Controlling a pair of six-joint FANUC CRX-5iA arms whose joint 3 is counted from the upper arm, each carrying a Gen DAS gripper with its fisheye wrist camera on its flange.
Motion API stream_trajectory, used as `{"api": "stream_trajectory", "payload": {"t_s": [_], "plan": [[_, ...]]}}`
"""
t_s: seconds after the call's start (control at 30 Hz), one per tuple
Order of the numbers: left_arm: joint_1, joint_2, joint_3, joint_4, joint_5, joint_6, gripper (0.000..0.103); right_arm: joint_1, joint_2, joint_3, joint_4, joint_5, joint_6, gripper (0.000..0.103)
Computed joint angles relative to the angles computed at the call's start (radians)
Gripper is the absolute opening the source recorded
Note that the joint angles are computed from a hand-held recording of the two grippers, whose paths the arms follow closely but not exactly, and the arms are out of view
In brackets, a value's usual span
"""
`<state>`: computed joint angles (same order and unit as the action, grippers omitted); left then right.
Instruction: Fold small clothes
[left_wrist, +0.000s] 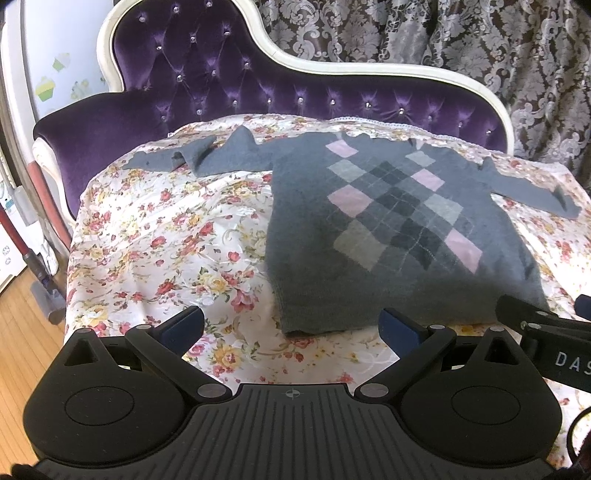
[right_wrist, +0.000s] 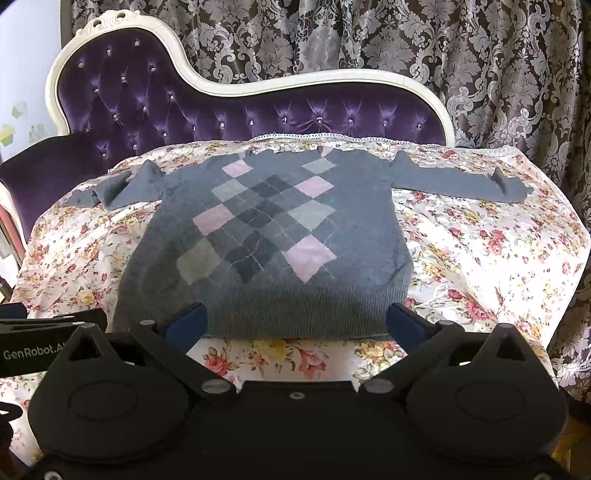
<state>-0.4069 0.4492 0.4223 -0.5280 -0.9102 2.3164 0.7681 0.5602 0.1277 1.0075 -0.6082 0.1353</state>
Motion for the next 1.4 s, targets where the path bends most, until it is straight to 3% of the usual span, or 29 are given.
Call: {"api": "stream_trajectory", "payload": {"t_s": [0.43, 0.6, 0.83, 0.97, 1.1, 1.2, 1.3, 1.4], "plan": [[0.036, 0.035, 0.011, 0.055, -0.015, -0.041, 0.102, 0.002, 0.036, 0.079, -0.19, -0.028, 0.164, 0.102], [0.053, 0.055, 0.027, 0.075, -0.011, -0.071, 0.102, -0.013, 0.051, 0.164, -0.446, -0.015, 0.361, 0.102], [0.086, 0.093, 0.077, 0.113, 0.025, -0.129, 0.102, -0.078, 0.119, 0.423, -0.892, -0.191, 0.697, 0.102], [0.114, 0.133, 0.134, 0.178, 0.064, -0.184, 0.102, -0.138, 0.089, 0.429, -1.042, -0.125, 0.775, 0.102], [0.134, 0.216, 0.262, 0.237, 0.047, -0.258, 0.102, -0.199, 0.087, 0.455, -1.08, -0.079, 0.802, 0.102], [0.135, 0.297, 0.392, 0.244, 0.005, -0.295, 0.102, -0.25, 0.131, 0.538, -1.119, -0.109, 0.846, 0.102], [0.133, 0.397, 0.554, 0.241, -0.058, -0.331, 0.102, -0.322, 0.191, 0.656, -1.257, -0.165, 0.975, 0.102], [0.134, 0.517, 0.744, 0.255, -0.137, -0.363, 0.102, -0.386, 0.262, 0.776, -1.343, -0.224, 0.984, 0.102]]}}
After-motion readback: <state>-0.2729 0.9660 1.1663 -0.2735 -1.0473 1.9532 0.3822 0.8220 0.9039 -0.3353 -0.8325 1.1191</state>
